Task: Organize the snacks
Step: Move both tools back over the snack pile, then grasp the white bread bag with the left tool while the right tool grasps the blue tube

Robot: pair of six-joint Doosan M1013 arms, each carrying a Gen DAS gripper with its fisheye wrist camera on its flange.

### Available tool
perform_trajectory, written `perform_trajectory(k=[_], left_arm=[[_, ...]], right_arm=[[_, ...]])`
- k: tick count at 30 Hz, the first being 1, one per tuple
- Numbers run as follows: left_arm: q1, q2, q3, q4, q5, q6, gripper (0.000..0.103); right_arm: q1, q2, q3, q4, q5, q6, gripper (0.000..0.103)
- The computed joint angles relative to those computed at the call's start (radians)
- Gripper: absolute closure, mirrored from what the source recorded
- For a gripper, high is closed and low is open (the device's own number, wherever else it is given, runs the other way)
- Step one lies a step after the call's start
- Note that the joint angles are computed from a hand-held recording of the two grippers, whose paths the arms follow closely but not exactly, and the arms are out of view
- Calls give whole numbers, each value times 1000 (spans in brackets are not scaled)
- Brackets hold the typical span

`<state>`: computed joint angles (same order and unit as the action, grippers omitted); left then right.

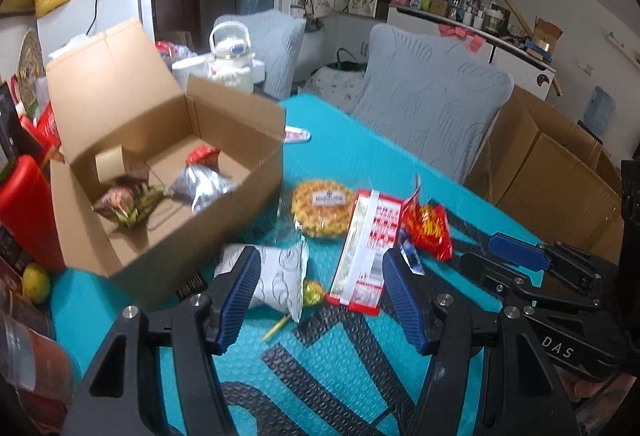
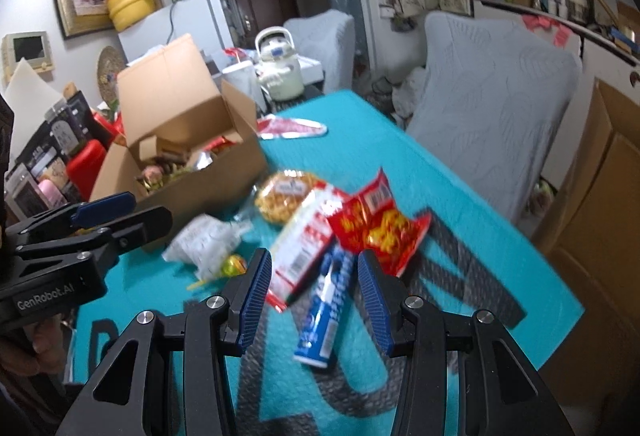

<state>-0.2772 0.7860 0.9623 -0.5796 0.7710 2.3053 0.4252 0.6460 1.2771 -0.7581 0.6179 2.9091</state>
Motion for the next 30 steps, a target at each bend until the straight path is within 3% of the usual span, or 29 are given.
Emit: perform_trajectory(k=[16, 30], left_arm=[[1, 90, -72, 111, 139, -172, 40], [-3, 182, -203, 89, 244, -174, 40]], right_arm=[[-27, 53, -13, 178, -4, -141, 58], [-52, 79, -38, 284, -26, -248, 58]])
